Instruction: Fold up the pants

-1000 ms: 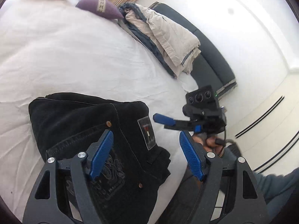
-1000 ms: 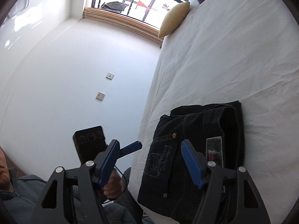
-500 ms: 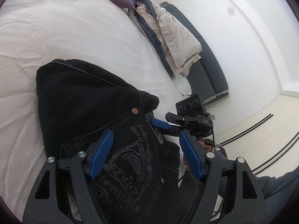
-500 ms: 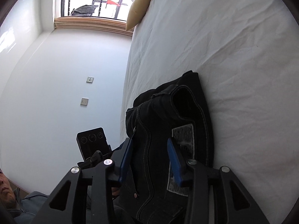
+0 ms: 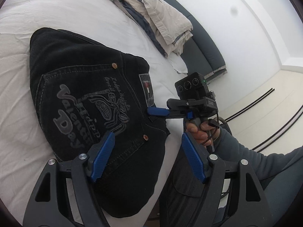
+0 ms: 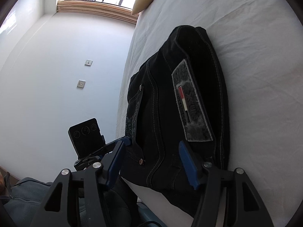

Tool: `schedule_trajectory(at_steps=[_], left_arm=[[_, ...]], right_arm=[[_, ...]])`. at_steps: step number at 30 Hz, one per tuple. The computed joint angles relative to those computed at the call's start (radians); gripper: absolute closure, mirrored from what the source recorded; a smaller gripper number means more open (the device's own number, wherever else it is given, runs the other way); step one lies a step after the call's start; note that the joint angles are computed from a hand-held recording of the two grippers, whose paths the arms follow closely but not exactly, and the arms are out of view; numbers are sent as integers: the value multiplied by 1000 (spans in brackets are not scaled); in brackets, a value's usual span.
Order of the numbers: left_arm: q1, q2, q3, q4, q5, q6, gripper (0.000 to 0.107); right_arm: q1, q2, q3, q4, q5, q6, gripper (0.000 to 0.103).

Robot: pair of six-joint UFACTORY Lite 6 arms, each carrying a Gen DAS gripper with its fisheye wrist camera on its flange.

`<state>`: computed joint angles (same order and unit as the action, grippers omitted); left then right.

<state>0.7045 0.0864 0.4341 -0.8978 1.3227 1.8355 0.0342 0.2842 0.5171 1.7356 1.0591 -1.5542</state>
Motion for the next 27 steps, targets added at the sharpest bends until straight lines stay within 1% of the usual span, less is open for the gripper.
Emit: schedule_trajectory(at_steps=[1,2,4,6,8,9,10,11,12,13,14,15,16,17,18,19,21,24,26,27], left_arm=[[-12,-17,-12,-4,-14,4,35],[-65,4,-4,-50,-49,12,35],[-105,47,-13,-88,-114,54,35],[-130,87,-32,-135,-183,134,36],[-180,51,-60,-198,-230,178,36],[-191,15,-78,-207,-239,174,36],[-187,-32,-93,-197,-233,143,36],[-166,-91,-102,-168,-201,96,35],[-130,-140,-104,-130,-141,66,35],[-94,-175,-108,-93,-89,58,35],[-72,-213,-118,-67,-55,54,35],[-64,-230,-126,-47,-42,56,30],[-75,-222,-136,-33,-59,64,28],[-101,-201,-152,-40,-117,76,28],[-126,-147,-161,-72,-177,112,29],[-120,-116,-164,-85,-194,131,29],[-107,-65,-140,-89,-180,129,29],[-86,-118,-134,-48,-149,96,28],[-8,-166,-119,0,-75,80,28],[36,-174,-100,8,-39,81,28]], right_arm=[[-4,-10,-7,-2,0,-5,41],[-5,-11,-12,0,2,-10,41],[-7,12,-11,14,7,-23,41],[-18,37,-18,24,1,-72,44],[-27,47,-27,37,8,-111,49],[-36,36,-28,26,12,-90,49],[-38,-11,-41,15,-1,-55,48],[-50,-72,-71,3,-2,-44,43],[-56,-131,-99,-5,9,-40,39],[-67,-174,-128,-21,25,-39,32],[-64,-191,-143,-34,36,-36,30],[-50,-186,-150,-49,32,-35,30],[-29,-157,-147,-56,19,-42,30],[-17,-107,-142,-56,7,-57,31],[-15,-57,-136,-45,10,-77,35],[-23,-50,-138,-35,13,-80,42],[-32,-79,-133,-48,12,-44,43],[-16,-202,-139,-125,-27,39,37],[-85,-298,-162,-160,10,57,26],[-128,-323,-161,-163,34,58,23]])
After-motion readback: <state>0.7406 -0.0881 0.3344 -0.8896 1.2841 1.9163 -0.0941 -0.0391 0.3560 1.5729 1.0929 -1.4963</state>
